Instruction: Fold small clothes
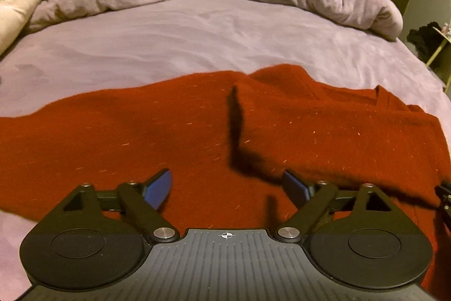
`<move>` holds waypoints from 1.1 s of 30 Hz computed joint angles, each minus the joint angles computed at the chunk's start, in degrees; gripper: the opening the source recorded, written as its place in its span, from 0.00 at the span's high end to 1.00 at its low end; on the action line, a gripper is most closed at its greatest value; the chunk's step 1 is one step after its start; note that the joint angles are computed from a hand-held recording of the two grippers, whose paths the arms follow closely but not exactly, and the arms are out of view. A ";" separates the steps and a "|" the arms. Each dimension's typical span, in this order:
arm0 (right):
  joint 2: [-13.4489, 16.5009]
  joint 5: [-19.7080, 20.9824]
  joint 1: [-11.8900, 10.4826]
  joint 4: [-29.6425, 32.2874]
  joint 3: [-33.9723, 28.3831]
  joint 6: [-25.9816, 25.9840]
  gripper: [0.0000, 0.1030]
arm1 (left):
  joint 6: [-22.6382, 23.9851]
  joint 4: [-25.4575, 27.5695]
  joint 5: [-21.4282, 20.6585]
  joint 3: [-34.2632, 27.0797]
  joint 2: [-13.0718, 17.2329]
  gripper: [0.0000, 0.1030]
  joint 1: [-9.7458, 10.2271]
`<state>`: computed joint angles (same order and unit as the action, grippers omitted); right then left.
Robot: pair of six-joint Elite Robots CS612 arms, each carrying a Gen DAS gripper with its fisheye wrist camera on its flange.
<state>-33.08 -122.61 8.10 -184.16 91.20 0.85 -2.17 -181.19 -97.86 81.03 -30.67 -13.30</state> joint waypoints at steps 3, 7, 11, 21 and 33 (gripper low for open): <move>-1.96 0.15 0.95 -1.08 2.26 4.67 0.33 | -1.72 -2.33 -4.69 2.15 -0.87 0.07 2.37; -5.16 6.32 1.79 -7.61 8.06 13.33 0.24 | -9.43 -7.27 -5.14 3.84 -0.68 0.07 6.22; -6.21 8.58 3.00 -11.29 11.38 19.90 0.24 | -20.16 -8.43 -0.76 2.68 0.72 0.11 10.24; -6.20 8.10 4.28 -6.47 11.10 26.54 0.27 | -47.07 -13.59 -4.61 -5.27 7.24 0.48 17.26; -4.37 10.74 4.15 -9.69 10.65 27.19 0.34 | -50.87 -17.32 -5.49 -8.03 9.13 0.90 18.28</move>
<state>-37.46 -111.87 12.25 -193.85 101.85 28.04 -53.04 -198.51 -103.35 73.00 -21.54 4.97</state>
